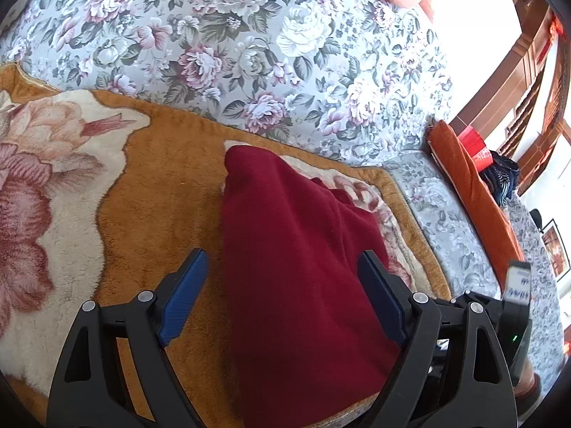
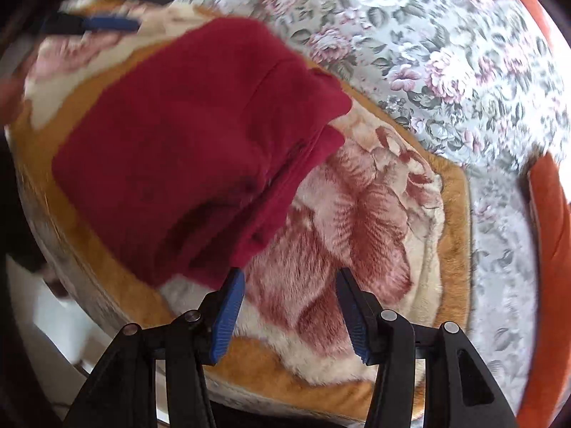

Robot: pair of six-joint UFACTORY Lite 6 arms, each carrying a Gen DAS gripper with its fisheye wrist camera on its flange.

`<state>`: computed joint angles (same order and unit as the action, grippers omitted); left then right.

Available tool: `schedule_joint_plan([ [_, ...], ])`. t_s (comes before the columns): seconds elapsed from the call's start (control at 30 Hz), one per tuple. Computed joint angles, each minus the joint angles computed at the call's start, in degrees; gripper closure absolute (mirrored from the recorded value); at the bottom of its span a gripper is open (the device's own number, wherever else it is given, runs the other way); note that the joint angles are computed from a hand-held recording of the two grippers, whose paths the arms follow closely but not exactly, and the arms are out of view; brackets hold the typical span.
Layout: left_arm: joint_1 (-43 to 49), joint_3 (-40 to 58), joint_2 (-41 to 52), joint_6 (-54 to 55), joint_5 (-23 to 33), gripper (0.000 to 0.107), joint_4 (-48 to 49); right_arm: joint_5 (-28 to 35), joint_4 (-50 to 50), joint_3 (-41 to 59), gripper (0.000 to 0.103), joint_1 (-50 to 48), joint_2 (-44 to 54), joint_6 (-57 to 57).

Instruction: Fold small clothes

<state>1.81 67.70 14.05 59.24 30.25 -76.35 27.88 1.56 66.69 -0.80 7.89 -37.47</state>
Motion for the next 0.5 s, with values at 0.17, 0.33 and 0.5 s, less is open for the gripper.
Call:
schedule_joint_plan([
  [0.17,-1.32,1.23,2.35,-5.3,-3.6,0.021,5.16,2.1,12.03,22.48,0.053,0.04,17.68,3.98],
  [0.33,-3.77,2.15,3.39,-7.44,-7.3,0.021,9.24,13.98,26.2,41.93,0.053,-3.94,30.44,5.06],
  [0.5,-6.64,5.87,7.43,-12.58,-7.17,0.021,14.36,18.77,29.1,53.92,0.08,-1.83,41.74,2.95],
])
